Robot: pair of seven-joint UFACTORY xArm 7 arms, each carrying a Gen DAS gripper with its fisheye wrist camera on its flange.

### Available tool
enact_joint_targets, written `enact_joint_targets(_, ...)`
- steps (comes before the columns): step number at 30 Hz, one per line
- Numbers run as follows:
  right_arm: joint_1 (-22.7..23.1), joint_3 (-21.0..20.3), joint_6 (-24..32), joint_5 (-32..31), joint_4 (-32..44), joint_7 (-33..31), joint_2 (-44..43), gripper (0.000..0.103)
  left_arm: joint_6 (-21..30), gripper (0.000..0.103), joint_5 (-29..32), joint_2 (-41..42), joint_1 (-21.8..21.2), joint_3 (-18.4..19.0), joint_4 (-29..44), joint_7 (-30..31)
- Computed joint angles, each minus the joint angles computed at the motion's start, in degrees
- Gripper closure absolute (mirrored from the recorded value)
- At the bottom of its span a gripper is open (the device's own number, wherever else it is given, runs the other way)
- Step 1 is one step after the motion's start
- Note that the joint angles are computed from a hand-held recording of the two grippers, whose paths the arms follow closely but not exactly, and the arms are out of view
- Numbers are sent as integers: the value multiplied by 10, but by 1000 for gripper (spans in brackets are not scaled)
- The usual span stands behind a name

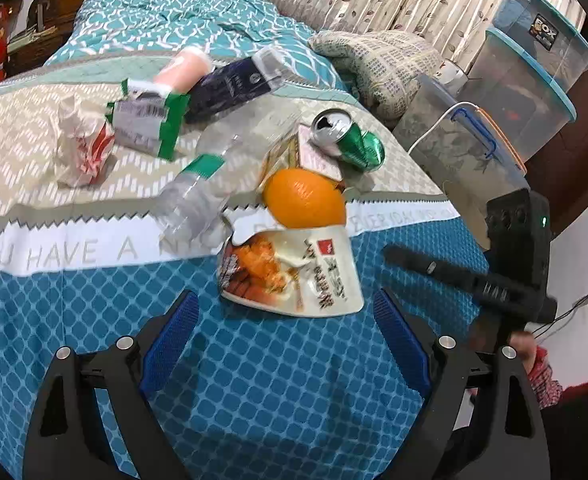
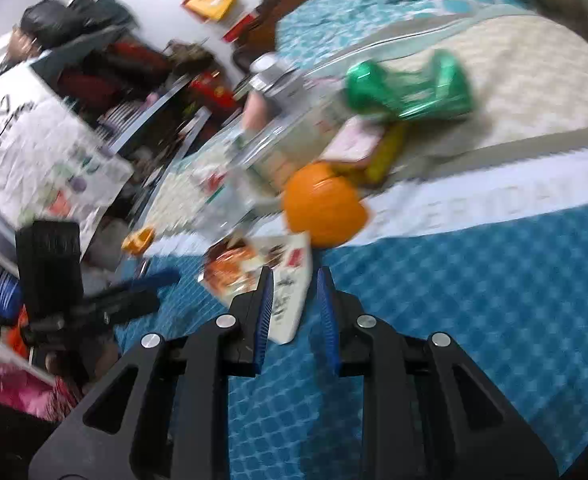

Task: Collect trash
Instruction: 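Grasp the orange snack wrapper with left tool while right tool grasps the orange peel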

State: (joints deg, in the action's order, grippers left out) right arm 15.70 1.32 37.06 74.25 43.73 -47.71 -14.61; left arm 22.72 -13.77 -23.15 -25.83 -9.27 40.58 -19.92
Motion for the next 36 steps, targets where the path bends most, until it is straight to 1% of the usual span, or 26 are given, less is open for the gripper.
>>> enact_joint_targets(3,-2,3,-12,-10,5,26,-1,76,-9,18,-42,-9,-21,26,-22,17)
enact_joint_targets(5,3,7,-18,-13,12,25,0,76,-16,19,-80,-13,-38,47,-34,37)
enact_joint_targets(6,7,16,-31,-27,17,27,2,76,-20,19,-103,-12,-48,60,-37,50)
enact_joint_targets(8,15,33,-60,-74,22,45,10,76,-24,19,-144,-5,-64,79,-37,78)
enact_joint_targets(10,21,47,-81,-142,30,96,29,76,-23,24,-190,11,-78,98,-28,114)
enact_joint_targets(11,14,58,-84,-170,33,117,40,77,-19,27,-207,20,-79,101,-20,128)
enact_joint_targets(12,28,45,-90,-173,30,117,40,78,-22,28,-220,30,-77,100,-11,141)
enact_joint_targets(14,37,43,-102,-179,31,120,42,78,-8,37,-270,53,-89,114,15,188)
enact_joint_targets(15,42,36,-95,-171,33,113,43,78,-4,39,-299,68,-94,120,30,213)
enact_joint_targets(16,45,25,-72,-149,39,96,47,78,-3,43,-317,82,-94,119,41,229)
enact_joint_targets(17,44,18,-51,-132,44,83,50,78,2,58,-322,94,-89,114,51,232)
enact_joint_targets(18,40,16,-40,-123,47,77,53,76,3,75,-315,105,-80,104,58,224)
enact_joint_targets(19,36,14,-36,-114,48,72,52,76,6,85,-322,111,-67,91,60,230)
enact_joint_targets(20,28,11,-36,-108,51,66,50,76,13,89,-353,112,-77,101,62,257)
enact_joint_targets(21,23,9,-36,-102,51,58,48,76,8,90,-381,106,-76,99,53,276)
enact_joint_targets(23,12,6,-41,-101,61,48,52,76,-4,90,-386,95,-63,82,40,279)
enact_joint_targets(26,-3,8,-42,-135,101,44,84,76,-7,91,-397,67,-44,66,15,287)
enact_joint_targets(27,-7,12,-34,-149,123,51,102,71,-7,91,-395,59,-38,61,7,282)
enact_joint_targets(28,-14,12,-19,-154,138,50,115,64,-8,90,-396,53,-36,60,0,281)
enact_joint_targets(29,-20,14,-6,-155,155,47,130,40,-8,90,-401,48,-35,60,-6,280)
enact_joint_targets(30,-24,19,-2,-151,168,41,142,26,-6,90,-397,44,-31,60,-9,275)
enact_joint_targets(31,-29,24,3,-147,176,33,150,26,-8,90,-394,41,-29,58,-12,269)
enact_joint_targets(33,-33,37,27,-171,203,41,176,27,-10,90,-391,40,-27,58,-13,262)
enact_joint_targets(34,-45,51,30,-180,203,40,179,27,-9,90,-387,38,-25,60,-15,261)
enact_joint_targets(35,-34,50,10,-182,194,29,172,29,-10,90,-379,38,-23,58,-14,255)
enact_joint_targets(36,-32,55,10,-190,189,25,168,34,-10,90,-376,37,-23,59,-15,253)
